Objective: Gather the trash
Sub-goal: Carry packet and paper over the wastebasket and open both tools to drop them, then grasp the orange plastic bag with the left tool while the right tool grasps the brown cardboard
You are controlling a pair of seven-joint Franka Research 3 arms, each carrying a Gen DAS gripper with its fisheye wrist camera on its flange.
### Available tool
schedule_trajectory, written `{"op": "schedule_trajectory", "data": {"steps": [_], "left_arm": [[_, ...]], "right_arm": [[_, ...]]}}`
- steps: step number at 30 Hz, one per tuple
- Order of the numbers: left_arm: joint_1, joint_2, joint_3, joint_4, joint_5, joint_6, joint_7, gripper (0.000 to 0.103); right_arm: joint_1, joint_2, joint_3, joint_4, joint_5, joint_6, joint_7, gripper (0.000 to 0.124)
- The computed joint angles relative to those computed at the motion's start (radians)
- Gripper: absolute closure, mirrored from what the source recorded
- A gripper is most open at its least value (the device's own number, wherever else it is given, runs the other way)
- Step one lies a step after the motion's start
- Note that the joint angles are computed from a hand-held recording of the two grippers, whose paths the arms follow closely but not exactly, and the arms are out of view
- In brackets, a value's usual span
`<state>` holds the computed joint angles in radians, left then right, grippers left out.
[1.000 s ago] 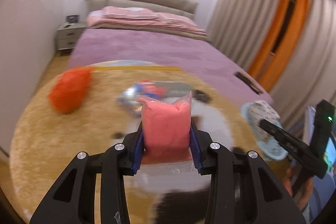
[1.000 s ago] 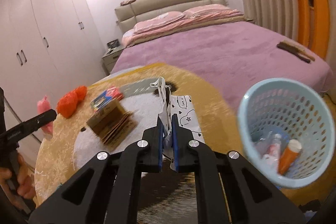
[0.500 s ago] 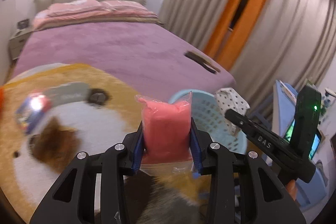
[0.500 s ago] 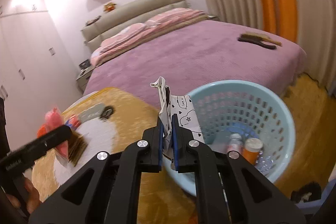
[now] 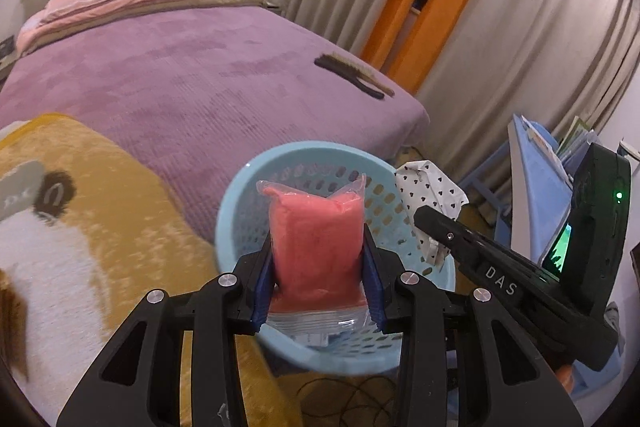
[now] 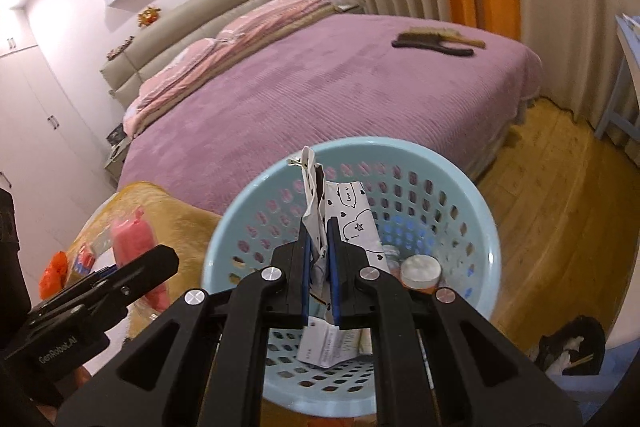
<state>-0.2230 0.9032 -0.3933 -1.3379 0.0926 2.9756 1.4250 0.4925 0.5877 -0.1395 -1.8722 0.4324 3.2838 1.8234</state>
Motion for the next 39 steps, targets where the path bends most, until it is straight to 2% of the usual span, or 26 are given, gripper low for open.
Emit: {"op": "schedule_trajectory", "data": {"steps": [2,3,4,5,7,8,9,13,20,24,32,36,39], "left_arm": [[0.001,0.022,-0.016,0.021,0.007,0.01,0.024,0.05],[-0.018,0.025,0.004,0.029,0.013,0.016,0.015,0.032],[-0.036,0.016,0.033,0.018,0.018,0.037,-0.005,0.027],[-0.037,0.016,0.033,0.014,0.026,0.05,-0.009,0.027],[0.003,0.021,-0.022,0.003,0.024,0.044,0.019,0.027],[0.017,0.014,-0.033,-0.015,0.019,0.049,0.021,0.027],[0.028,0.007,-0.043,-0.032,0.016,0.056,0.023,0.027],[0.11,-0.048,-0.114,-0.156,0.012,0.134,0.042,0.025],[0.242,-0.203,-0.185,-0.431,0.098,0.337,-0.016,0.021],[0.243,-0.331,-0.122,-0.585,0.109,0.452,-0.093,0.021],[0.161,-0.556,0.083,-0.847,0.051,0.622,-0.2,0.021],[0.181,-0.633,0.142,-0.948,0.079,0.654,-0.283,0.02],[0.199,-0.673,0.195,-1.03,0.092,0.7,-0.347,0.015]], "right_arm": [[-0.019,0.004,0.012,0.003,0.004,-0.013,0.005,0.116],[-0.027,0.005,0.018,0.003,0.004,-0.019,0.007,0.113],[-0.038,0.008,0.026,0.006,0.002,-0.028,0.009,0.106],[-0.05,0.008,0.035,0.005,-0.001,-0.035,0.011,0.101],[-0.045,0.004,0.03,-0.009,0.0,-0.026,0.023,0.069],[-0.017,0.002,0.001,-0.02,0.005,-0.014,0.035,0.065],[-0.001,-0.001,-0.016,-0.027,0.007,-0.008,0.041,0.065],[-0.034,-0.026,0.029,-0.051,-0.001,0.012,0.02,0.065],[0.035,-0.068,0.019,-0.078,0.007,0.063,-0.045,0.06],[0.092,-0.079,0.005,-0.068,0.024,0.077,-0.098,0.057],[0.191,-0.063,-0.013,-0.007,0.037,0.057,-0.185,0.056],[0.231,-0.035,-0.016,0.049,0.023,0.025,-0.197,0.051],[0.208,-0.001,0.042,0.109,-0.009,-0.004,-0.198,0.046]]}}
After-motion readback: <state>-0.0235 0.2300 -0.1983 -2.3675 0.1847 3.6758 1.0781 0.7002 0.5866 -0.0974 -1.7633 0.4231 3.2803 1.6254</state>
